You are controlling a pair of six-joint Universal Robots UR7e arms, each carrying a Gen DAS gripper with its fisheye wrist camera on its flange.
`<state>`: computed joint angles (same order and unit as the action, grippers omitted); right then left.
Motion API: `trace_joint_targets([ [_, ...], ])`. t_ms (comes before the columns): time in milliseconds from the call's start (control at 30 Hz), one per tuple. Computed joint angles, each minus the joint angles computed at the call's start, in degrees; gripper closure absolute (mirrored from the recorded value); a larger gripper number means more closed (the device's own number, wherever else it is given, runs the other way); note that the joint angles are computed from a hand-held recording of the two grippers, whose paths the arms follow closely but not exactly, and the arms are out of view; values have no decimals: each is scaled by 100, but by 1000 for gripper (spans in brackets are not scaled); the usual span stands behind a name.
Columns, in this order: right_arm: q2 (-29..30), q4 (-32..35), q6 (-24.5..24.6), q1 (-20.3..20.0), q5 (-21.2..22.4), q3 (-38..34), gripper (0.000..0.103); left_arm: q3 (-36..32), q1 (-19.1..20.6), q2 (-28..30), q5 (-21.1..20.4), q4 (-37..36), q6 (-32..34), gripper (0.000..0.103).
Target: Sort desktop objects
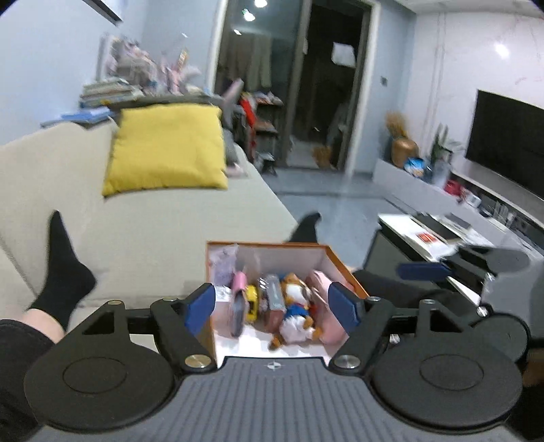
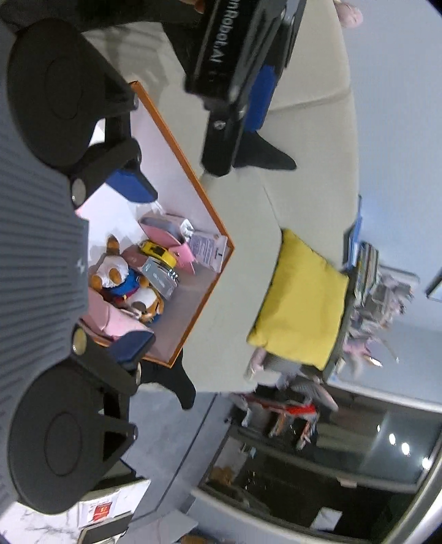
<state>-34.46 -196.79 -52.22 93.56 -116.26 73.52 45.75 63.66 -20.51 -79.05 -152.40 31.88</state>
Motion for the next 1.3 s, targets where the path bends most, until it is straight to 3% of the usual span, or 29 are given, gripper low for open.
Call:
trace_joint_targets([
  [133, 258, -403, 203, 42, -450, -114, 13, 348, -30, -46, 359, -627, -55, 14],
  [233, 385, -508, 653, 0, -585, -183, 12, 471, -33, 7, 744, -909, -62, 14],
  [500, 293, 488, 2375, -112, -928, -136, 9, 432, 42, 58, 1044, -393, -420, 14],
  [600, 269, 776, 2757, -134, -1005, -105, 9, 478, 47, 61, 1167, -366, -465, 14],
  [1300, 288, 793, 2734, -106, -1164, -56, 9, 469, 51, 88, 1307, -61, -563, 14],
])
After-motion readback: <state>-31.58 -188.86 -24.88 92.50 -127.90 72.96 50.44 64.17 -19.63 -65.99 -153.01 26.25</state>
